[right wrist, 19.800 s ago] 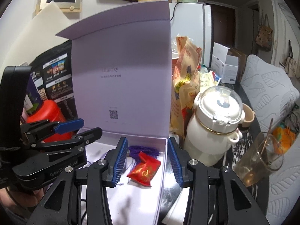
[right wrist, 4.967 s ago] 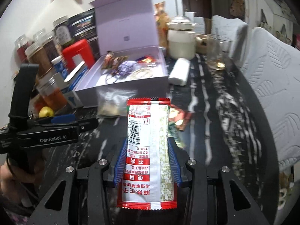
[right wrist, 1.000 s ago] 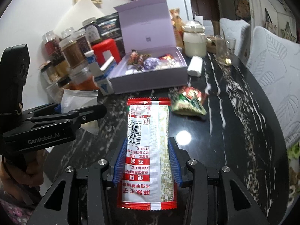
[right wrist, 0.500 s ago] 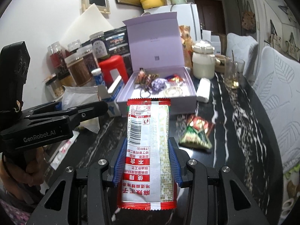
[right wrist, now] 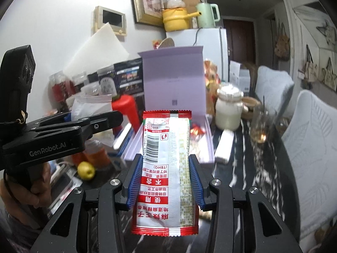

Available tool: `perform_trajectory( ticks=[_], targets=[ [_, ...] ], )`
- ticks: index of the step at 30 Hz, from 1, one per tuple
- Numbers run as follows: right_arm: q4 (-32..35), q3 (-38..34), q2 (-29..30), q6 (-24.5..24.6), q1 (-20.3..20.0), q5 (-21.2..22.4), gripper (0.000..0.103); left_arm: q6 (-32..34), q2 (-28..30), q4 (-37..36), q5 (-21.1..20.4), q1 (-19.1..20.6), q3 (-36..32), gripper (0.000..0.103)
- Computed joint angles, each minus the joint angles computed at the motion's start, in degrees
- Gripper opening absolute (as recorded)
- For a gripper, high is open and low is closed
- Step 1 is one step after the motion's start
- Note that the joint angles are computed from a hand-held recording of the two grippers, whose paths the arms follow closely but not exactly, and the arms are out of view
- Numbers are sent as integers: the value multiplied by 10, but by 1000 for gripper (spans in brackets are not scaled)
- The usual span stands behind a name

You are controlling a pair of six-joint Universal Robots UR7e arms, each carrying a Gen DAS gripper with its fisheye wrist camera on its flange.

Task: Organize soft objects
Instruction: 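Lower the zip bag and noodle packet into the box and open both tools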

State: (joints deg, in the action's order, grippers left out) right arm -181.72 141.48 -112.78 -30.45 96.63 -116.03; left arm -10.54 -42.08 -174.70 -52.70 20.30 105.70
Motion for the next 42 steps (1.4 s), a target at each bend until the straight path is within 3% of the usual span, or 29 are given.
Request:
perform_trajectory(
  ticks=[5, 14, 27, 42],
  targets=[
    [5, -42, 23, -17, -11, 33, 43, 30, 29, -17, -9, 20, -54, 63],
    [-20, -115, 83, -61, -21, 54, 43, 94, 84, -13, 9, 45, -154, 63],
    [-34, -199, 156, -85, -66, 91, 43, 150, 167, 20, 9, 80, -289, 63],
    [-10, -262, 232, -97, -113, 110, 43, 107, 235, 111, 34, 117, -377, 63]
  ],
)
